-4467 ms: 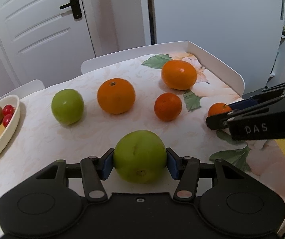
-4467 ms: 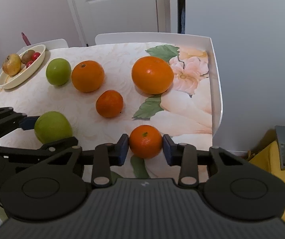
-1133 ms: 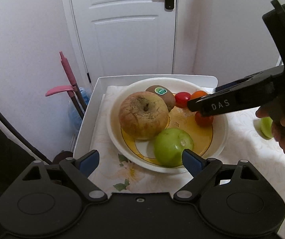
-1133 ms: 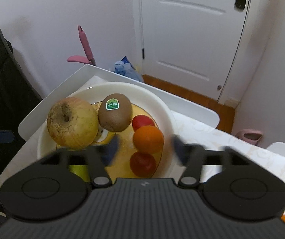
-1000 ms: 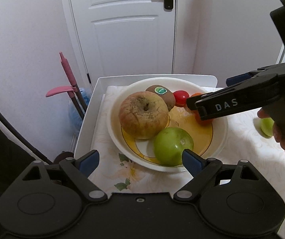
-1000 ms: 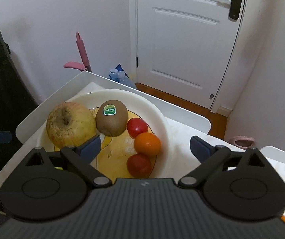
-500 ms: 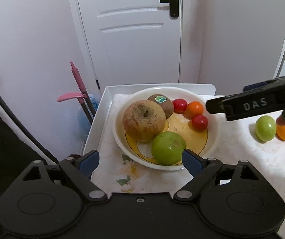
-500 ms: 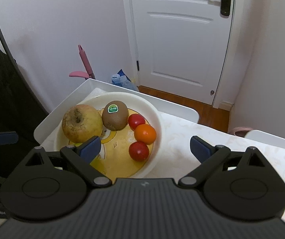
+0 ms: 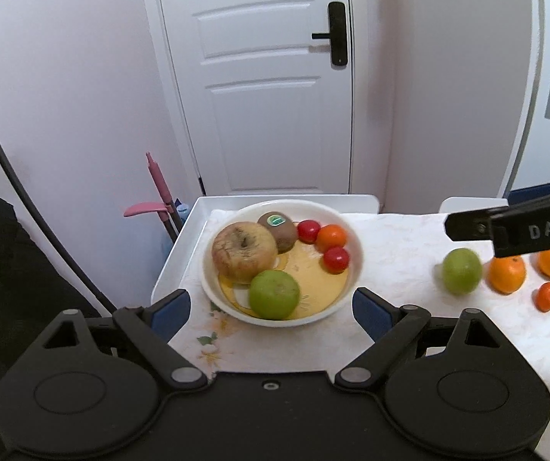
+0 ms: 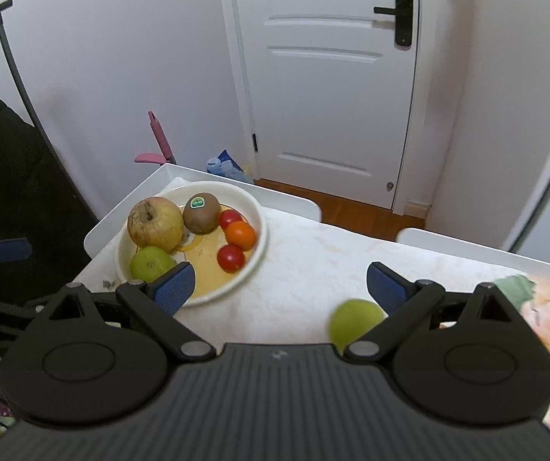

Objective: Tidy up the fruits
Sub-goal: 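Grasp another green apple with the left gripper while the right gripper grasps a small tangerine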

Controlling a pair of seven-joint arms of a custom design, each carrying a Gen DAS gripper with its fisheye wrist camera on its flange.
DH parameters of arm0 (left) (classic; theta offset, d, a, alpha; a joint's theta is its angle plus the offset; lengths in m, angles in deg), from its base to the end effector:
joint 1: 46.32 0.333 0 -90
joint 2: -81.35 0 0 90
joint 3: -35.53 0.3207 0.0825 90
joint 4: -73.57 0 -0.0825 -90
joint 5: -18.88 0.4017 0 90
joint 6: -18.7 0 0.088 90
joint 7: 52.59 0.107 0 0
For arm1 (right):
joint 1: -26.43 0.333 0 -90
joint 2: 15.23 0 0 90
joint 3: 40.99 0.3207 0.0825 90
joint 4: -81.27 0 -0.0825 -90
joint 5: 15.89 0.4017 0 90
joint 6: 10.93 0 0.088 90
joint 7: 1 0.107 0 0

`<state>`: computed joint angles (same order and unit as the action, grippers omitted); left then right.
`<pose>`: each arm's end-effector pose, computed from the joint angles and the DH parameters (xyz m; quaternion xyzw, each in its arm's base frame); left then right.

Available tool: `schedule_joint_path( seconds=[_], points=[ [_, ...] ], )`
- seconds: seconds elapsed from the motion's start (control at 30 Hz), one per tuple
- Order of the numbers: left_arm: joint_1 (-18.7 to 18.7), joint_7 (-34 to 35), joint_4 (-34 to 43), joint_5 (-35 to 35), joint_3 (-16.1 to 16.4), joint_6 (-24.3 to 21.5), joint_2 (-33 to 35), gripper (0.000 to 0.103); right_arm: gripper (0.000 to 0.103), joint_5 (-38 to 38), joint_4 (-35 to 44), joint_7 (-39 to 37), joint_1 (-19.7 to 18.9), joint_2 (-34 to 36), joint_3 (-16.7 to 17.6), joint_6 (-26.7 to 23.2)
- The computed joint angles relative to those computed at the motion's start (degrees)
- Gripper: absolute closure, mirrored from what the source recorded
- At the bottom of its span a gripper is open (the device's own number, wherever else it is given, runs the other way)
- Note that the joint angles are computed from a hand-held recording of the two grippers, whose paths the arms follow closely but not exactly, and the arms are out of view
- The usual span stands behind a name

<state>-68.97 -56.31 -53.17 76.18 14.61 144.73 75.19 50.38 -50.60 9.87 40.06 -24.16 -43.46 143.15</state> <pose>0.4108 -0.3546 0.4402 -0.7270 0.5449 -0.1974 0.3683 0.5296 0.0738 0.4508 -0.8066 0.4080 -0.1494 0.4008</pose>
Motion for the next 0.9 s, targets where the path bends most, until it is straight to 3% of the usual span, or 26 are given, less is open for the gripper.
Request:
schedule_joint_path(
  seconds=[0.2, 0.43, 0.7, 0.9],
  points=[
    [-3.40, -3.59, 6.86, 2.00, -1.92, -6.93, 4.83, 0.004, 0.000, -1.22, -1.98, -3.27, -2.80, -3.79, -3.63, -4.54],
    [-9.57, -4.18, 17.41, 5.57, -0.34, -12.86, 13.32, 0.002, 0.000, -3.31, -0.75, -6.10, -7.68, -3.79, -7.63, -11.31],
    [-13.25, 1.05, 25.87, 5.22, 3.71, -8.94, 20.86, 0.002, 0.000, -5.33, 0.75, -7.40, -13.13, -1.21, -8.74, -13.98],
    [-13.61, 7.50, 29.61, 3.84, 6.72, -3.66, 25.10, 0.002, 0.000, -6.28, 1.41, -3.43, -15.32, 1.79, -7.51, -11.55]
  ],
)
